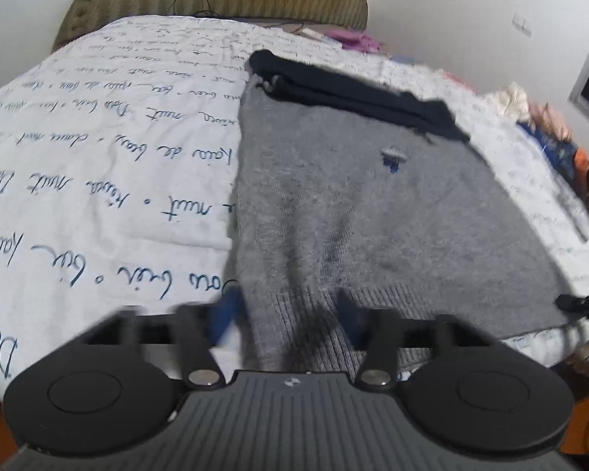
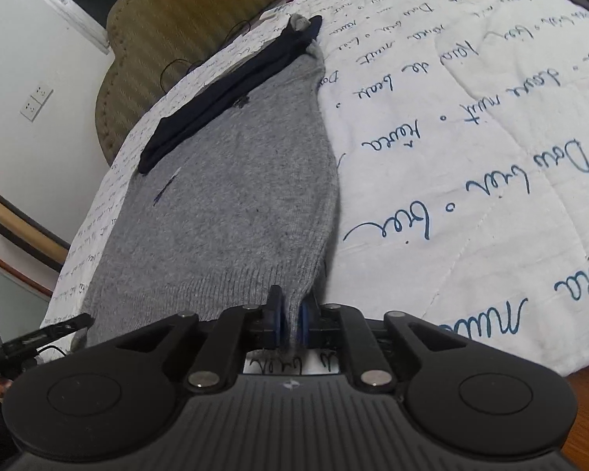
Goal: Fold small clothes
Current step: 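Pinch the grey sweater hem with both grippers and lift it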
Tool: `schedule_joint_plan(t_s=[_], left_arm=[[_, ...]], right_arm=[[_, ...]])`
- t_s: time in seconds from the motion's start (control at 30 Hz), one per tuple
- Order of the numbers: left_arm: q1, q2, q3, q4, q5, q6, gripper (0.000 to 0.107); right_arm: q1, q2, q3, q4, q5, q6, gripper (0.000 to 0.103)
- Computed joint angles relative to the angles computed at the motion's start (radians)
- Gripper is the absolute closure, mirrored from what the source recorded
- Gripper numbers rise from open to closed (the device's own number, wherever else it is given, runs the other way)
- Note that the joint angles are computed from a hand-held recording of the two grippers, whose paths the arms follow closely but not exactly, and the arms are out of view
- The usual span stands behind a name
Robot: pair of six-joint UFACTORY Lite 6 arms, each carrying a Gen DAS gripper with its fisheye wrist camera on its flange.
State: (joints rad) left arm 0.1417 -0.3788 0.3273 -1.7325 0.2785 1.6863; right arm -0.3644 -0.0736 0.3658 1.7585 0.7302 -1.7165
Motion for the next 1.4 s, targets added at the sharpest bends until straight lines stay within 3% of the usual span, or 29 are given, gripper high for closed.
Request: schedule_joint_plan(t_s=[0.03,0.1,0.17,0.33,0.47,0.57,0.83,0.87,0.9,0.93,1.07,1.2,1.4], left_arm=[[0.034,-0.02,-0.016,0.021,0.031,-0.019,0.031],[0.068,-0.017,-0.019,0.07,0.068,-0.07,0.032],[0.089,0.015,-0.011,0.101,0.093,-0.111,0.045],[0.061,0.106,0.04,0.063,0.093,-0.127,0.054],[0.043,0.206,0.119,0.108,0.094,-0.21,0.097],[0.043,0.21,0.137,0.141,0.088,-0.237,0.101],[0.055,0.196,0.097,0.037,0.079,-0.073,0.097],[0.066,0.189,0.098,0.072,0.098,-0.097,0.087],[0.079,0.184,0.1,0.099,0.113,-0.124,0.086],[0.093,0.186,0.104,0.13,0.132,-0.152,0.078],[0.117,0.177,0.098,0.137,0.189,-0.15,0.046],[0.082,0.198,0.101,0.08,0.167,-0.124,0.046],[0.125,0.233,0.119,0.093,0.222,-0.137,0.047]], right_arm=[[-0.008,-0.001,-0.001,-0.009,0.01,0.007,0.093],[-0.036,0.019,0.005,-0.023,0.041,0.024,0.093],[-0.071,0.064,0.016,-0.03,0.09,0.037,0.093],[-0.108,0.154,0.043,-0.035,0.149,0.031,0.093],[-0.132,0.217,0.077,-0.048,0.175,0.027,0.094],[-0.165,0.177,0.068,-0.068,0.161,0.028,0.097],[-0.271,0.201,0.066,-0.139,0.181,0.027,0.097],[-0.272,0.192,0.066,-0.146,0.185,0.041,0.096],[-0.271,0.187,0.067,-0.158,0.194,0.055,0.095],[-0.269,0.185,0.07,-0.169,0.207,0.068,0.091],[-0.228,0.221,0.102,-0.159,0.236,0.101,0.065],[-0.181,0.315,0.16,-0.125,0.29,0.121,0.064],[-0.174,0.367,0.201,-0.149,0.322,0.153,0.065]])
